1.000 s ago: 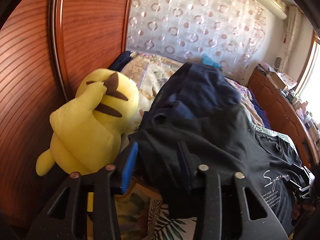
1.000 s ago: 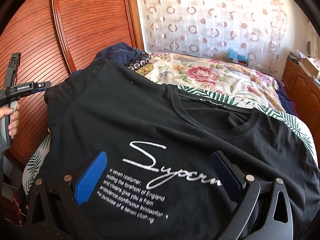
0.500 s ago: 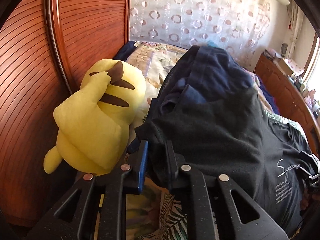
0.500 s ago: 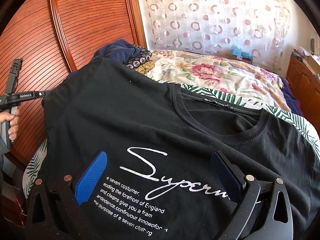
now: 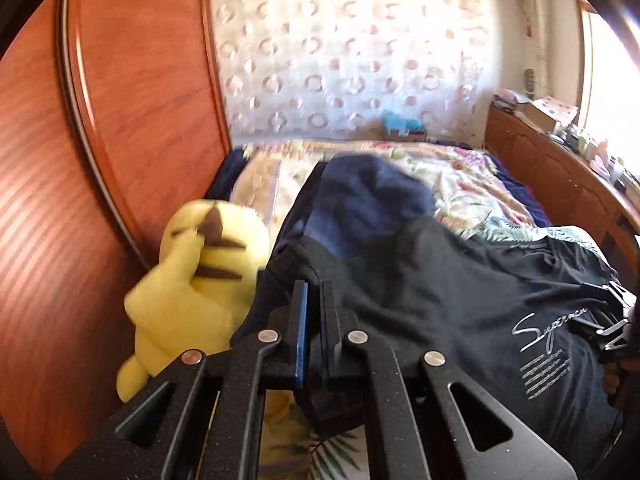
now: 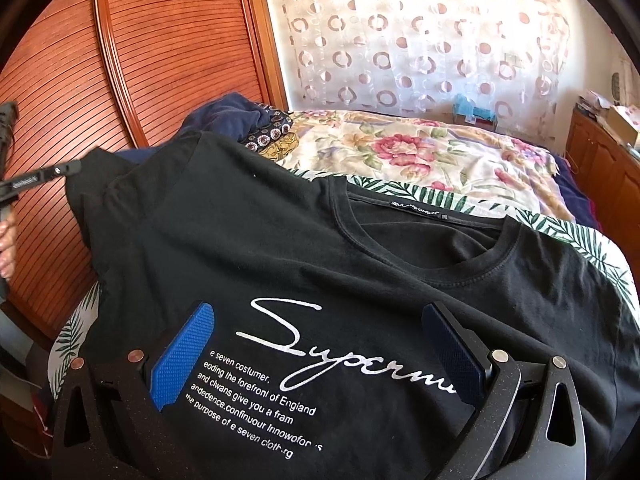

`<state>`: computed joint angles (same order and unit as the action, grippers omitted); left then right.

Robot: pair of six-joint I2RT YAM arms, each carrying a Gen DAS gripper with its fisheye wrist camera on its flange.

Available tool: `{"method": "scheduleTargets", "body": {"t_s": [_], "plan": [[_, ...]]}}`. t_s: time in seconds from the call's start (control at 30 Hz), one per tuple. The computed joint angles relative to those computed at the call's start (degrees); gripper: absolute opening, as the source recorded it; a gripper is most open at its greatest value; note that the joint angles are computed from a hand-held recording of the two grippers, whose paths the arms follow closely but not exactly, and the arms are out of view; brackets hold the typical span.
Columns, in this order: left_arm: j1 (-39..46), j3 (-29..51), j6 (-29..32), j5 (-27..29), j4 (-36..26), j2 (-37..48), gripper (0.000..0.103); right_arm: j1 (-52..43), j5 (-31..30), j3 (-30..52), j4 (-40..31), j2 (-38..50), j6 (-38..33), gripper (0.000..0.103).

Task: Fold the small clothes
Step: 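Grasp the navy garment with the left gripper and lift it off the shirt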

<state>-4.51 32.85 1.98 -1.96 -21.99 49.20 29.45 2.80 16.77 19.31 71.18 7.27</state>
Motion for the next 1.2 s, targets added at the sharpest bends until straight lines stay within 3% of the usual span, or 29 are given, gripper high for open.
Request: {"method": "scheduleTargets", "body": {"t_s": [0.13,0.37,0.53,0.8,1.07,1.2], "plan": [[-5.68,1.98,0.75,-9.21,-0.24,1.32,0.006,1.06,0.79,-0.76,0.07,-1.26,0.93,0.103],[0.05,0.95,2.34,-5.17,-0.31,2.68,0.006,0.67,0.47,-2.58,-0.12,-4.21,1.06,0.103],[-1.93,-0.67,0.66,-5.17,-1.61,3.15,0.006,-0.32,-0.53,-2.56,0.64,-2.96,1.48,0.103],[-2.17,-5.0,-1.31,-3.44,2.35,5.25,0.006,-0.22,-0.73,-0.95,-0.25,-1.63,0.82,0.103],[-6.04,-3.76,-2.78,-1.58,-2.93,-7.6,0.005,0.35,0.36,-0.7,-0.49,-0.97,1.32,0.103],[-8.64,-0.06,-5.81,2.05,-2.99,-4.99,0.005,0.09,0.17,-0.31,-0.02,-0.43,1.17,0.103]]}}
